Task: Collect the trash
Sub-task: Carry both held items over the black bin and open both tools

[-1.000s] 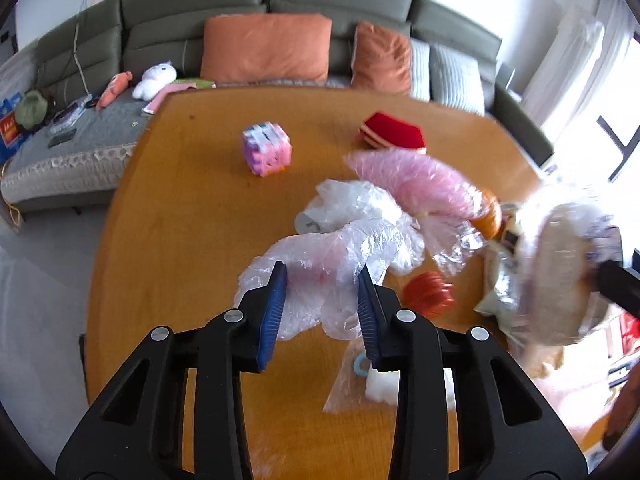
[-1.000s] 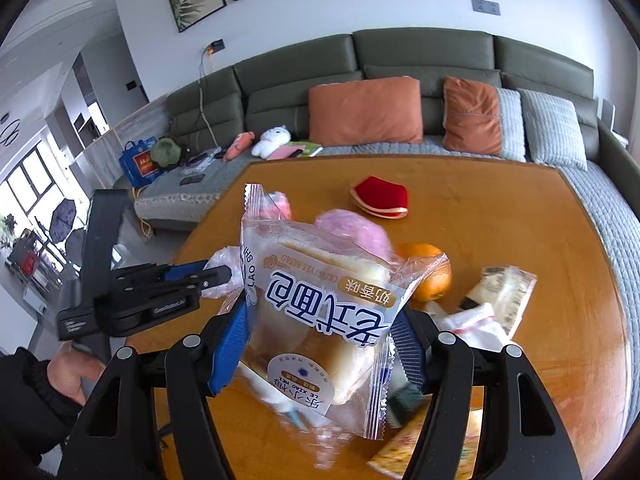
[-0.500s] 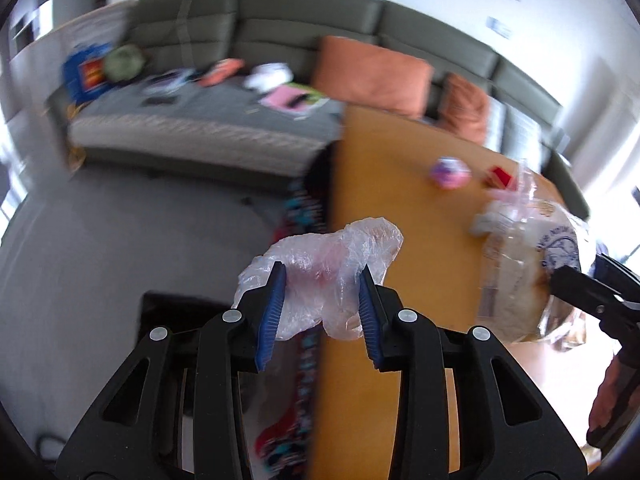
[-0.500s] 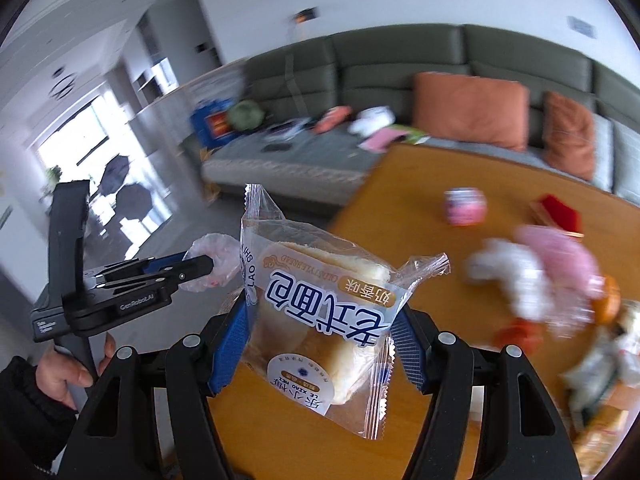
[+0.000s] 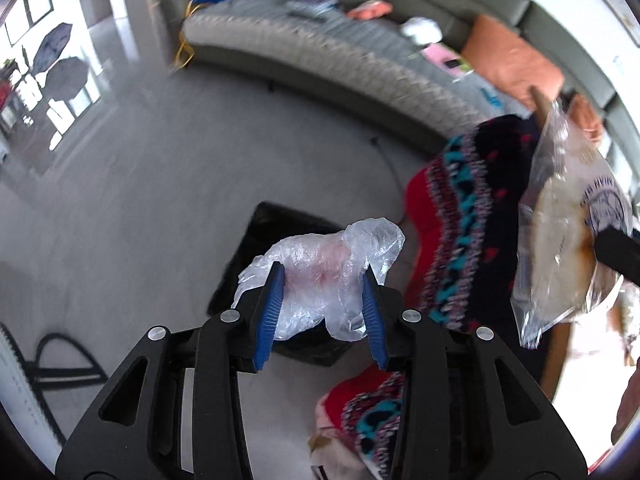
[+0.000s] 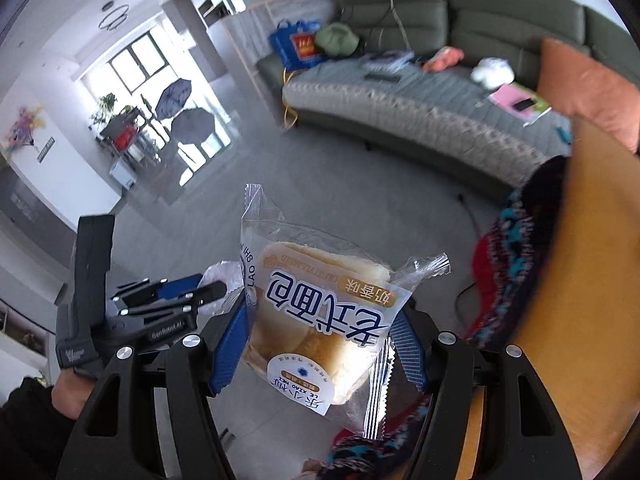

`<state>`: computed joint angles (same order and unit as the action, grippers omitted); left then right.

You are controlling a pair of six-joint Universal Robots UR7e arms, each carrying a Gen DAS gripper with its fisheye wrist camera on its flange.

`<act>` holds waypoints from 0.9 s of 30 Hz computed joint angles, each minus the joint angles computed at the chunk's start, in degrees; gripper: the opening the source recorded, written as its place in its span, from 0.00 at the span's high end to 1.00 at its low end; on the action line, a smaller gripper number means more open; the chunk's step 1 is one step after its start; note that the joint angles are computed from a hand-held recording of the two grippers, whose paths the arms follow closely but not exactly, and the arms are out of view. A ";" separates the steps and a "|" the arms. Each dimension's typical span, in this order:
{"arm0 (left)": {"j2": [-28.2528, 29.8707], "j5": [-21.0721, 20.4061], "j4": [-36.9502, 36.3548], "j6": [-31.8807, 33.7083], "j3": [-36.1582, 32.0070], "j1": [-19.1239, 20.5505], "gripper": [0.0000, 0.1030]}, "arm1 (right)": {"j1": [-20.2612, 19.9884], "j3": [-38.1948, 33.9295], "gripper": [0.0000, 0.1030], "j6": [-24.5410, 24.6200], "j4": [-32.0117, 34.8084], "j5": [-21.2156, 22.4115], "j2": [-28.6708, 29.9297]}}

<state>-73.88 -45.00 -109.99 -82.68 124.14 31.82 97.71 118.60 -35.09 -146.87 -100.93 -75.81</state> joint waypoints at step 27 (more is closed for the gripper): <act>-5.64 4.62 -12.21 -5.92 4.36 3.05 0.05 | 2.46 -3.40 0.21 3.28 -3.37 -2.90 4.12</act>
